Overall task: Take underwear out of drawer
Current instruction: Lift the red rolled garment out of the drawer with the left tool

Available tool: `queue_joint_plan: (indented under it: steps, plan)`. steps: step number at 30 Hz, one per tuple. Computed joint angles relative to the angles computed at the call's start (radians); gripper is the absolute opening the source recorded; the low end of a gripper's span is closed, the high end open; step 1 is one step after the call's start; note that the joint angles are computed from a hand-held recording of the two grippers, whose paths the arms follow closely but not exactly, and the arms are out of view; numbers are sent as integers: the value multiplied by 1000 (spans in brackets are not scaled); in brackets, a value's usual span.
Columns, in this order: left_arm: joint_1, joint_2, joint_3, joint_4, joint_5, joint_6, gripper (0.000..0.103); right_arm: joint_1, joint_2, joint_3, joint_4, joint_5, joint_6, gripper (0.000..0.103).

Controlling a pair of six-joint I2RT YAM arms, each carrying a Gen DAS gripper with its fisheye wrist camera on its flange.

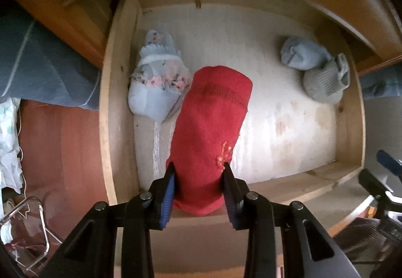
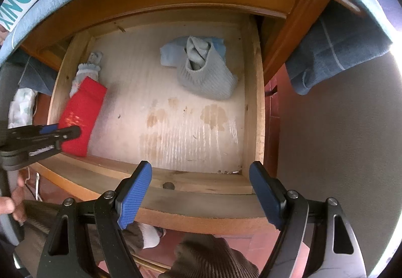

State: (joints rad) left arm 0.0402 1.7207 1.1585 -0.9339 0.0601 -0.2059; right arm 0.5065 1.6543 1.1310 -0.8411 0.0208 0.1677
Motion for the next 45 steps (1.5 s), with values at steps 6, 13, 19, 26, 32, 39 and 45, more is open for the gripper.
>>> queue_joint_plan:
  steps: [6, 13, 19, 26, 32, 39, 45]
  plan:
    - [34, -89, -1, -35, -8, 7, 34, 14, 10, 4, -4, 25, -18, 77]
    - [-4, -121, -1, -20, -57, 23, 34, 19, 23, 18, 1, 17, -68, 77]
    - [-19, -186, -26, -25, -70, 36, 34, 32, 89, 76, -1, 28, -133, 77]
    - [-1, -224, -42, -28, -43, 41, 34, 36, 161, 149, 10, 79, -239, 77]
    - [31, -243, -34, -52, -34, 51, 33, 48, 183, 138, 57, 133, -345, 76]
    - [74, -274, -29, -74, -43, 67, 33, 50, 202, 124, 99, 173, -381, 73]
    - [96, -299, -37, -76, -27, 67, 33, 70, 188, 93, 140, 208, -411, 73]
